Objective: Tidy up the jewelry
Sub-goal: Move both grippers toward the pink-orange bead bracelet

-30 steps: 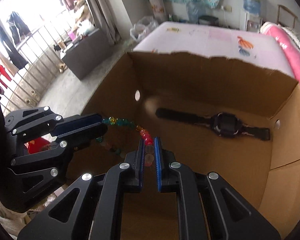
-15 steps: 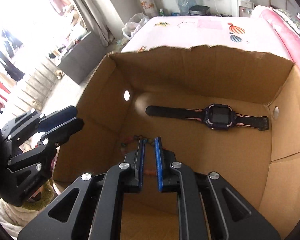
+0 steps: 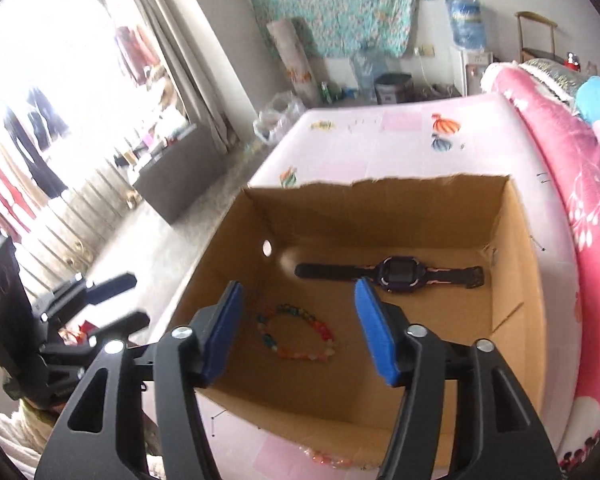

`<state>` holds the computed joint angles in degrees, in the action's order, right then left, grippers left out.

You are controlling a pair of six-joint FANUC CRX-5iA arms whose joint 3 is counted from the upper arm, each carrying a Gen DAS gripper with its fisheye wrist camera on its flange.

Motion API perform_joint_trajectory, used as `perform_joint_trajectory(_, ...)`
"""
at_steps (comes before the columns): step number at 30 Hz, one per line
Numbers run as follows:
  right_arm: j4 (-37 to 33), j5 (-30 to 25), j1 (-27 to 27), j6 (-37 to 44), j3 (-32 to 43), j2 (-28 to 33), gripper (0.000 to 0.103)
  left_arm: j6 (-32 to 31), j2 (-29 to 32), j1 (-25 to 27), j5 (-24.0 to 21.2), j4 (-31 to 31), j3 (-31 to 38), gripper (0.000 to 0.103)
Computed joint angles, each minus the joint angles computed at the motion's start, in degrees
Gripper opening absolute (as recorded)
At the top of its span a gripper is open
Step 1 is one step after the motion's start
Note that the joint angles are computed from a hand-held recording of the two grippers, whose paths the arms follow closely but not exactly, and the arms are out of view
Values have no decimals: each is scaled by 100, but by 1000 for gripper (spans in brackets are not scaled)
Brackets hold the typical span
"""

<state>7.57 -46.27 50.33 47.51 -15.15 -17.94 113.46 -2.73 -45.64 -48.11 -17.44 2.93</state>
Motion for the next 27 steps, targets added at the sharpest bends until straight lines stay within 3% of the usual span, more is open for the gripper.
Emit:
perform_joint_trajectory(4, 258, 215, 93, -365, -324, -452, 61, 283, -305, -216, 146, -162, -294, 62)
perform_joint_trajectory(7, 939, 418, 356, -1051, -818, -955, 67, 493, -426, -385, 175, -256, -464, 68)
perform_joint_trajectory(11, 3098, 283, 1068, -3063, -1987, -1881, 70, 723, -482, -577, 223, -231, -683, 72)
perform_joint_trajectory(14, 3890, -326, 1599, -4031, -2519, -2371, 70, 661, -418, -583, 289, 122, -868, 73)
perform_joint_trajectory(17, 3918, -978, 2106, -4564, -2856, -2782, 70, 452, -209, -549, 324, 585, -981, 74)
perform_joint_trajectory(21, 3407, -1407, 2404, -4961, -3128, -3136, 70, 191, 188, -594, 281, 888, -906, 73)
perform_joint_trajectory(27, 2761, -1318, 2436, -5159, -3379, -3254, 70, 145, 628, -771, 162, 855, -609, 73)
